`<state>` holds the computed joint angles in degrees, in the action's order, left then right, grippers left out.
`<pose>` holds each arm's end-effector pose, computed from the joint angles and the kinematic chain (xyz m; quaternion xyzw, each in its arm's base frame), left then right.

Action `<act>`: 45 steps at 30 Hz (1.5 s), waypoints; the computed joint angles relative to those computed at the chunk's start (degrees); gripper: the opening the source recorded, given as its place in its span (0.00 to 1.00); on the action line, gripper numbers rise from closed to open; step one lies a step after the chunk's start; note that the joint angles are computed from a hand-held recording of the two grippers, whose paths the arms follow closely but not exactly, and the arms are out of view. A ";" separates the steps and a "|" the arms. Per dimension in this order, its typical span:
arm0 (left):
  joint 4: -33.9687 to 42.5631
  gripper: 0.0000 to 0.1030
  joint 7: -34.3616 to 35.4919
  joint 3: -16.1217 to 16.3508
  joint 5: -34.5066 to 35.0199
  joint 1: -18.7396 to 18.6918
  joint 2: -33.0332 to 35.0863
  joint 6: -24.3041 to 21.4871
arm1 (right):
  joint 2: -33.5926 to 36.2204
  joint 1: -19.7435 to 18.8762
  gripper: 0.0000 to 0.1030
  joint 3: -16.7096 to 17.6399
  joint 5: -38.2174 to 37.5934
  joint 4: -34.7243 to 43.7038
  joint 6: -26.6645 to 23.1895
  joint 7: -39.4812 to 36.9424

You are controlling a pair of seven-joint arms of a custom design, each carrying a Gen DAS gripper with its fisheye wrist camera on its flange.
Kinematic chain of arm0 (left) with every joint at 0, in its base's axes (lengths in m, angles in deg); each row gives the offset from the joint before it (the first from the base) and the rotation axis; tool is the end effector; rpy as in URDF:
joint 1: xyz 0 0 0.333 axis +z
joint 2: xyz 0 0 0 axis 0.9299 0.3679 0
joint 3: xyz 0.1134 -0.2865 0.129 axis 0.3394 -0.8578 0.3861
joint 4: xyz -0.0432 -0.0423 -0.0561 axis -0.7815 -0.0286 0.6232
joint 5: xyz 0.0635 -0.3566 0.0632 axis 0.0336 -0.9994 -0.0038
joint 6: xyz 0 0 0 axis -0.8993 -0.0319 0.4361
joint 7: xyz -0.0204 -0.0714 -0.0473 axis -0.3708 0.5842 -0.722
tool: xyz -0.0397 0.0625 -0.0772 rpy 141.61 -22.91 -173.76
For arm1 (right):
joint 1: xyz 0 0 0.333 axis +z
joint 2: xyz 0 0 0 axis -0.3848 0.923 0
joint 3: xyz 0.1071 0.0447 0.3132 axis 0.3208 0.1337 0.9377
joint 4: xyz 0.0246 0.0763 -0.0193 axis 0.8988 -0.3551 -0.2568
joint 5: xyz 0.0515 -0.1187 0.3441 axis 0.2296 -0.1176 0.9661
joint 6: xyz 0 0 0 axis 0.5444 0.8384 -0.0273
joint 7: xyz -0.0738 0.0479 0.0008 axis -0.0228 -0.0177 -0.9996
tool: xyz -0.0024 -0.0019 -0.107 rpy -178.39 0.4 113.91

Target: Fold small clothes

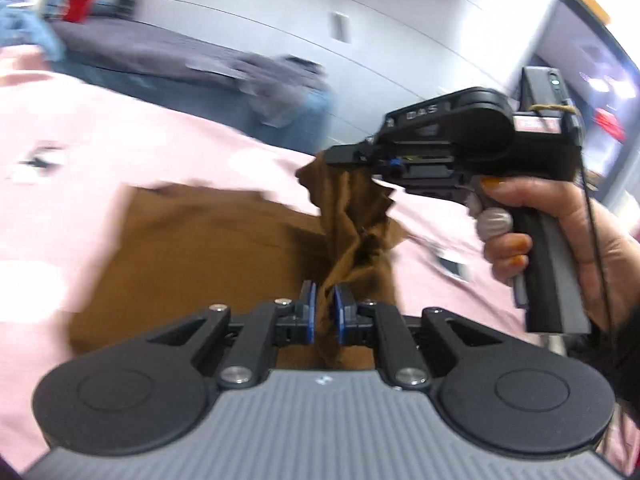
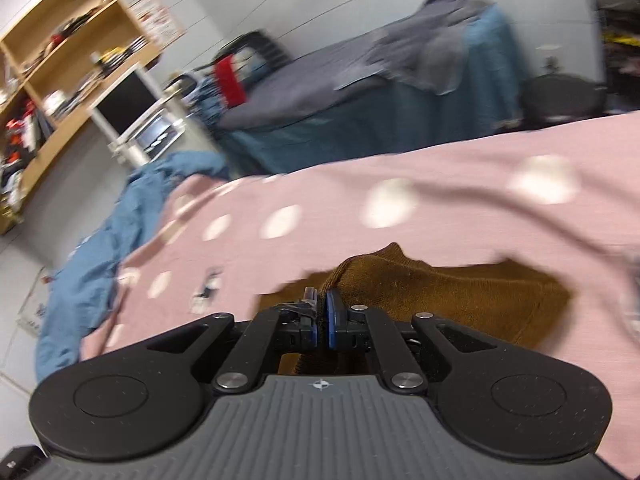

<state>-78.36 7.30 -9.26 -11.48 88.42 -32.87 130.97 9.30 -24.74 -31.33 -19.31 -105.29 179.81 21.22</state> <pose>0.6198 -0.2549 0.4308 -0.5233 0.7023 -0.4772 0.0724 0.7094 0.0850 0.4466 -0.5740 0.6632 -0.0697 0.4752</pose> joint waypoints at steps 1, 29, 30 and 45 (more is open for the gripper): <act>-0.31 0.09 -1.00 2.72 -0.66 -0.94 -1.55 0.52 | 1.95 1.81 0.07 -0.64 -2.20 2.69 -0.75 1.92; 5.66 0.08 6.90 7.43 -5.02 -2.35 4.48 -8.76 | 8.25 3.20 0.84 -2.09 -31.95 7.15 2.67 15.80; 5.72 0.07 7.31 7.89 -5.73 -2.43 4.14 -8.68 | 6.86 3.74 0.84 -3.56 -33.28 4.55 4.35 15.82; -5.37 0.66 13.88 -4.98 -18.83 11.35 -0.51 -4.68 | 2.95 -25.83 1.00 26.30 -22.76 -19.98 17.33 12.38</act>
<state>-83.73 21.17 -14.24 -30.31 99.77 -33.38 126.29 12.25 -50.56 -5.04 -42.07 -125.27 197.14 33.60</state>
